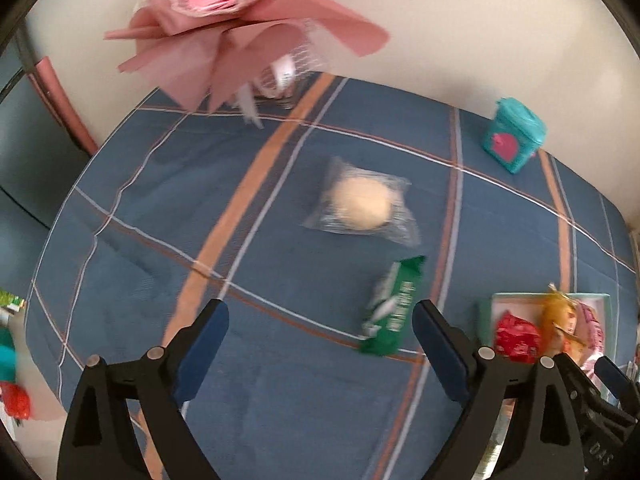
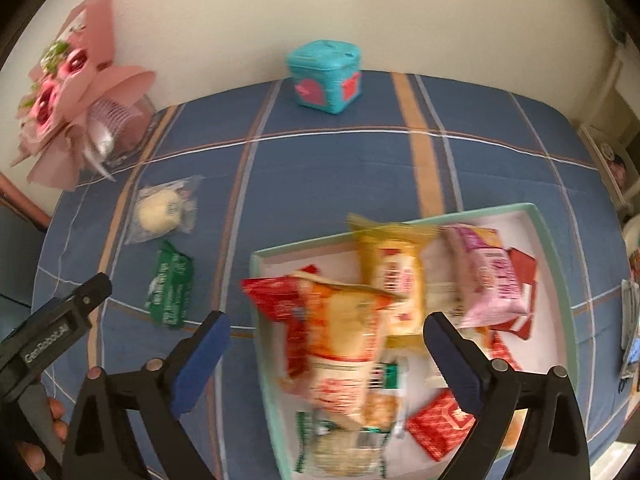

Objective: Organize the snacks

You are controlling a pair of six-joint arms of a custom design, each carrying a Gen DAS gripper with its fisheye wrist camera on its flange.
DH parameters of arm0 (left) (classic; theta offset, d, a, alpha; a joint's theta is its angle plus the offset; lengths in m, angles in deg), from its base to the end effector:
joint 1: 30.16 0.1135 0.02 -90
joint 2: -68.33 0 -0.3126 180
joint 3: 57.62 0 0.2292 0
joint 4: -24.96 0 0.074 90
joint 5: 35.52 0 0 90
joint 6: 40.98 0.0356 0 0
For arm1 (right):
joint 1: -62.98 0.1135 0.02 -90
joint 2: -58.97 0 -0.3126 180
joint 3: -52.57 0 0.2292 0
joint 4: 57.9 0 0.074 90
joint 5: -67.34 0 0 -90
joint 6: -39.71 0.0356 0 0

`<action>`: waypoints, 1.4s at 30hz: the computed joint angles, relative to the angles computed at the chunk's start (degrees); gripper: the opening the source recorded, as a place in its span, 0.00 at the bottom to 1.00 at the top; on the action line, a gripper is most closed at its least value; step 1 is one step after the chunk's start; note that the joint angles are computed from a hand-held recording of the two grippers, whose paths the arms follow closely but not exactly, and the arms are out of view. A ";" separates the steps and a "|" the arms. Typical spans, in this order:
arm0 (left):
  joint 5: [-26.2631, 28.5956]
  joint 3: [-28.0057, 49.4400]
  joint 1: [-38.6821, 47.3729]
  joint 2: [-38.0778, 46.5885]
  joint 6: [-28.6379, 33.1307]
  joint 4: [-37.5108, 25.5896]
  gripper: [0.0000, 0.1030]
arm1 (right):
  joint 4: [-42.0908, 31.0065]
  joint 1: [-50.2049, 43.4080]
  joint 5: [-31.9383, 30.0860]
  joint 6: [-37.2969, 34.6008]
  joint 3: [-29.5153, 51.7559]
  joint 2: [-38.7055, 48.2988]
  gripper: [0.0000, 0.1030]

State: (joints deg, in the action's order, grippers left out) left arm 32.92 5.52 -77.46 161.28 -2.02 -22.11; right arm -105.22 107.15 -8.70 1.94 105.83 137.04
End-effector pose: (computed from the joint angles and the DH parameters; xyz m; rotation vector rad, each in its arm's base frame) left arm 0.1854 -0.1817 0.2074 -0.1476 2.7044 0.1015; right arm 0.1471 0.1309 0.2199 0.2463 2.7419 0.0980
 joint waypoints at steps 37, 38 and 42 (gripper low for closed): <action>9.77 -8.38 18.85 3.74 15.10 15.85 0.91 | 26.67 6.39 -5.00 -0.62 7.62 27.06 0.29; 11.67 -8.33 19.41 3.99 15.78 16.94 0.91 | 27.27 5.96 -5.70 -1.22 7.49 27.10 0.27; 14.52 -5.73 19.86 5.16 18.42 17.39 0.91 | 29.22 4.62 -6.06 -1.59 6.75 26.93 0.26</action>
State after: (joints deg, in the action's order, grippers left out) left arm 47.45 -0.21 -57.60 166.44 16.41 -4.73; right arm -75.99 111.77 -14.75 0.35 112.57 163.97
